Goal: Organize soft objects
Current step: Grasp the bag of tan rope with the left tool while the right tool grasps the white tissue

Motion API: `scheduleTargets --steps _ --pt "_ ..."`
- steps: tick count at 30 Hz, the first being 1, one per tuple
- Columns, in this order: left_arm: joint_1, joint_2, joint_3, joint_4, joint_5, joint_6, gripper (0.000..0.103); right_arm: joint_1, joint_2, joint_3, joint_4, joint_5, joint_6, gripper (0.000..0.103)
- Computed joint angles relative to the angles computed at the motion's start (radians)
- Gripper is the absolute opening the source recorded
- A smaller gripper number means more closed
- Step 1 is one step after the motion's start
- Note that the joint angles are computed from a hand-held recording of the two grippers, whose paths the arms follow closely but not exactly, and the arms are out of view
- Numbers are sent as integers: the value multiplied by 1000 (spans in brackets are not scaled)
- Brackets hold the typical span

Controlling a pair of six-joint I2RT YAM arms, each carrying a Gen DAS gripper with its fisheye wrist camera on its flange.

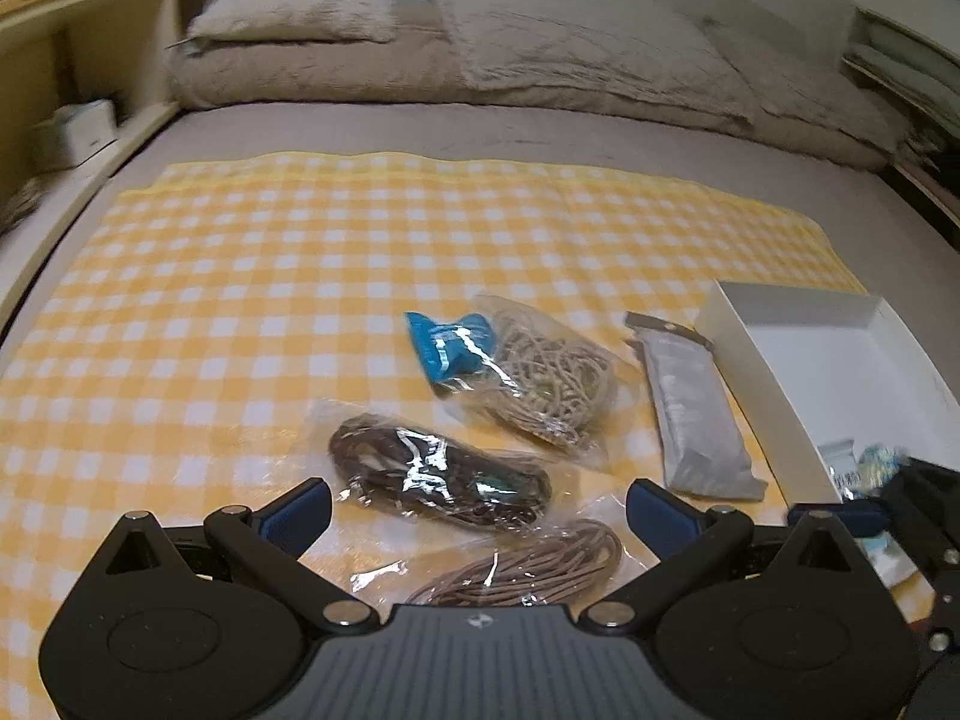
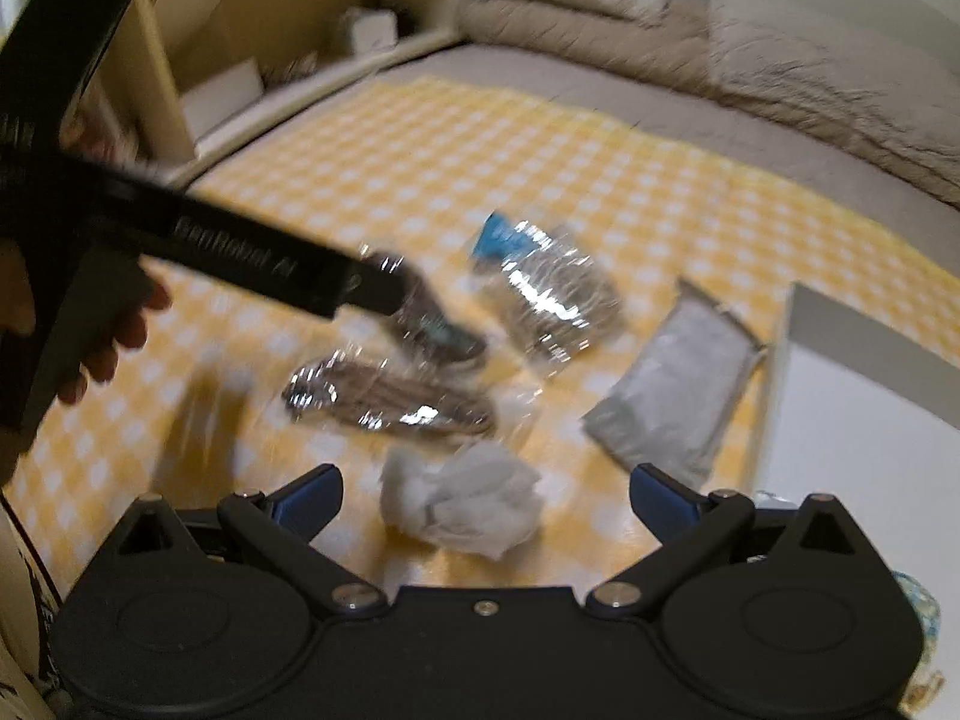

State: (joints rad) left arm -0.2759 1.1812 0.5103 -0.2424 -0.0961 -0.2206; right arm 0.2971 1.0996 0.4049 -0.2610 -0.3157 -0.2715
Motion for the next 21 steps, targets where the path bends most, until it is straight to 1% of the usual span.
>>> scheduleTargets --steps 3,5,7,8,11,12,13,14,17,21 --pt "17 64 4 38 53 96 102 43 54 11 24 14 13 101" --pt "20 116 5 63 65 140 101 64 89 24 29 17 25 98" --pt "27 173 12 89 77 167 96 72 125 37 30 16 32 96" --pt "33 203 18 101 88 175 96 76 143 40 36 18 36 95" --pt "47 265 33 130 117 193 93 87 184 40 65 35 43 88" --pt "51 282 40 132 125 200 93 88 194 39 77 41 45 83" --pt "54 300 47 134 131 207 93 81 207 40 88 39 41 74" --pt "56 317 59 126 134 209 93 75 221 43 96 31 35 69" --pt "72 344 79 99 162 209 93 40 248 58 83 -10 0 67" --pt "80 340 93 48 188 216 93 27 226 63 41 -18 -42 63"
